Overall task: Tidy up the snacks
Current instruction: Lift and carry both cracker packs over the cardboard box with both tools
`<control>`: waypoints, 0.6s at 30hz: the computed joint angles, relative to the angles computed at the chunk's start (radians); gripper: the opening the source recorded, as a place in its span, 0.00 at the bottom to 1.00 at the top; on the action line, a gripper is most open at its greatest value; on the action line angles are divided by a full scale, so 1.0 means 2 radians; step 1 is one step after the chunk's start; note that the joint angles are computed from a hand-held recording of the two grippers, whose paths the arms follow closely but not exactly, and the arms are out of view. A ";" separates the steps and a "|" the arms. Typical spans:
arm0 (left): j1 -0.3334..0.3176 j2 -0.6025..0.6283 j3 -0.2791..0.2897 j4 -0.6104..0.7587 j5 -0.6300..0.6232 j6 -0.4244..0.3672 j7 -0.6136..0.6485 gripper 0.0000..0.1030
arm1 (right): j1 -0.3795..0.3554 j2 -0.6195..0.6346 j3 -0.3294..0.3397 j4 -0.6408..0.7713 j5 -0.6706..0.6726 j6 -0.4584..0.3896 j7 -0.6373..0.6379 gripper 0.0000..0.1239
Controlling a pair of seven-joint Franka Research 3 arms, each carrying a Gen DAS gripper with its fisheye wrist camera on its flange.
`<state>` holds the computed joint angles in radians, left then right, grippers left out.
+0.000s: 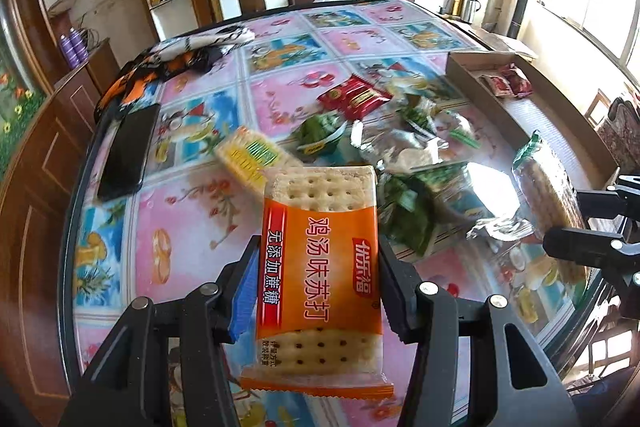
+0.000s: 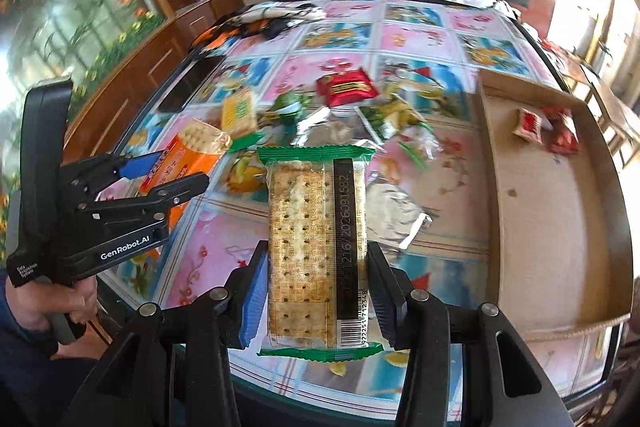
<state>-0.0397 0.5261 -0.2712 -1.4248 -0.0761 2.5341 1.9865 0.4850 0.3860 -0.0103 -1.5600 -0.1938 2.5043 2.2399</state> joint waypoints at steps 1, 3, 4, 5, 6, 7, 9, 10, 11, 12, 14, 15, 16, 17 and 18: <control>0.000 0.000 -0.001 0.001 -0.001 0.000 0.001 0.51 | 0.000 -0.004 -0.002 -0.006 -0.001 0.001 0.005 0.40; -0.002 0.001 -0.005 0.003 -0.002 -0.001 0.004 0.51 | 0.000 -0.016 -0.005 -0.023 -0.004 0.006 0.019 0.40; -0.003 0.001 -0.007 0.005 -0.003 -0.002 0.005 0.51 | -0.001 -0.021 -0.005 -0.030 -0.004 0.009 0.023 0.40; -0.004 0.002 -0.009 0.007 -0.005 -0.002 0.008 0.51 | -0.003 -0.026 -0.005 -0.038 -0.005 0.013 0.028 0.40; -0.005 0.003 -0.011 0.009 -0.006 -0.003 0.010 0.51 | -0.004 -0.034 -0.006 -0.050 -0.006 0.017 0.036 0.40; -0.006 0.003 -0.012 0.010 -0.008 -0.004 0.012 0.51 | -0.006 -0.040 -0.005 -0.057 -0.008 0.020 0.041 0.40; -0.009 0.005 -0.014 0.015 -0.011 -0.007 0.015 0.51 | -0.011 -0.055 -0.006 -0.078 -0.012 0.028 0.056 0.40; -0.011 0.006 -0.016 0.018 -0.013 -0.009 0.017 0.51 | -0.014 -0.063 -0.006 -0.090 -0.013 0.032 0.064 0.40; -0.013 0.007 -0.017 0.021 -0.013 -0.011 0.017 0.51 | -0.017 -0.070 -0.005 -0.100 -0.014 0.036 0.071 0.40; -0.016 0.008 -0.018 0.025 -0.015 -0.014 0.018 0.51 | -0.020 -0.076 -0.003 -0.108 -0.015 0.039 0.077 0.40; -0.020 0.011 -0.021 0.032 -0.019 -0.021 0.021 0.51 | -0.025 -0.090 -0.003 -0.126 -0.022 0.044 0.092 0.40; -0.021 0.011 -0.023 0.035 -0.021 -0.024 0.022 0.51 | -0.029 -0.096 -0.002 -0.134 -0.025 0.046 0.098 0.40; -0.024 0.014 -0.026 0.043 -0.024 -0.029 0.025 0.51 | -0.033 -0.102 0.000 -0.142 -0.027 0.048 0.104 0.40; -0.026 0.016 -0.027 0.048 -0.026 -0.033 0.027 0.51 | -0.037 -0.109 0.001 -0.150 -0.027 0.052 0.108 0.40; -0.030 0.019 -0.030 0.055 -0.029 -0.038 0.030 0.51 | -0.041 -0.115 0.003 -0.158 -0.029 0.054 0.113 0.40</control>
